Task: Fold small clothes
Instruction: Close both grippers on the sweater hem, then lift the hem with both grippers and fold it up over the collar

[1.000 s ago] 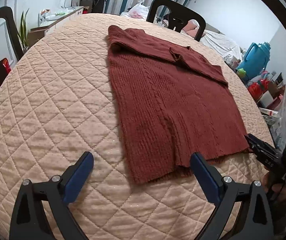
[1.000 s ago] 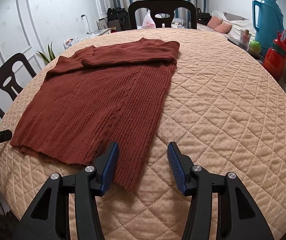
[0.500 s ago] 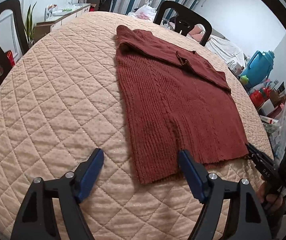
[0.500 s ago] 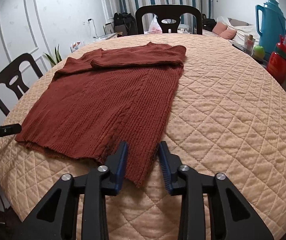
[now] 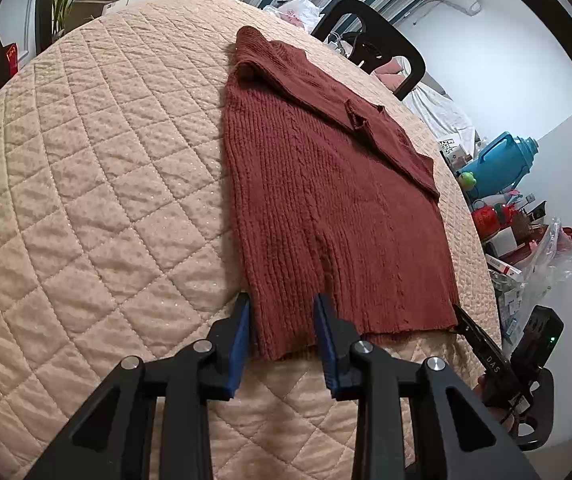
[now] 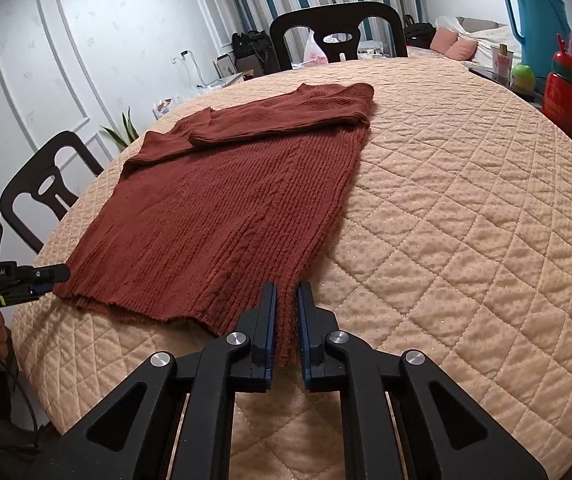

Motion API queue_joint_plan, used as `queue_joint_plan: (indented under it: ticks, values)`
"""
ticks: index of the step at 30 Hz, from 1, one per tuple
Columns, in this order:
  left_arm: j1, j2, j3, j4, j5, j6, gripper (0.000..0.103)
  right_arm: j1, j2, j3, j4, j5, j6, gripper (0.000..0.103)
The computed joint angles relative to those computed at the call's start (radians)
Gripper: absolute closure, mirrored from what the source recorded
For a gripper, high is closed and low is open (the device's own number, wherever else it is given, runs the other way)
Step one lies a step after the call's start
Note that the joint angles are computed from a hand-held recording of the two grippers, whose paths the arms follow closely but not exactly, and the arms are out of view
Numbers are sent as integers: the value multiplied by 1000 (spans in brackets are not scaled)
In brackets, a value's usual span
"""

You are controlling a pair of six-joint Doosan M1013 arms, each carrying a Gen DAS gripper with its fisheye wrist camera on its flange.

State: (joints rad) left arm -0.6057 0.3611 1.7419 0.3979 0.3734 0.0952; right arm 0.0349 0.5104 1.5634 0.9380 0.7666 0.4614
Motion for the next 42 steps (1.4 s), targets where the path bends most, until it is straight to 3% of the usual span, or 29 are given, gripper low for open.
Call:
queue_joint_plan:
  ticks: [4,7,10,26,35,42]
  values:
    - [3,2,-2,-10,2,18,72,-1,1,-1,2,4,7,93]
    - [8,1,3,-1,2,2,91,3,-1,-2,-18,-1,30,93]
    - [12,-2,15,7,-24,-11,95,6,-3,-1,-30,-11,39,92]
    - [-10,-62,88,421,-63,-420,96,-58,-20,21,170,90,-8,97]
    - [-13,-78,117,373,-107,-390,96,-75,-24,25,172,139,0,97]
    - [-32,-115,133,602,-109,-582,96,-100,-43,28,244,207,-44,97]
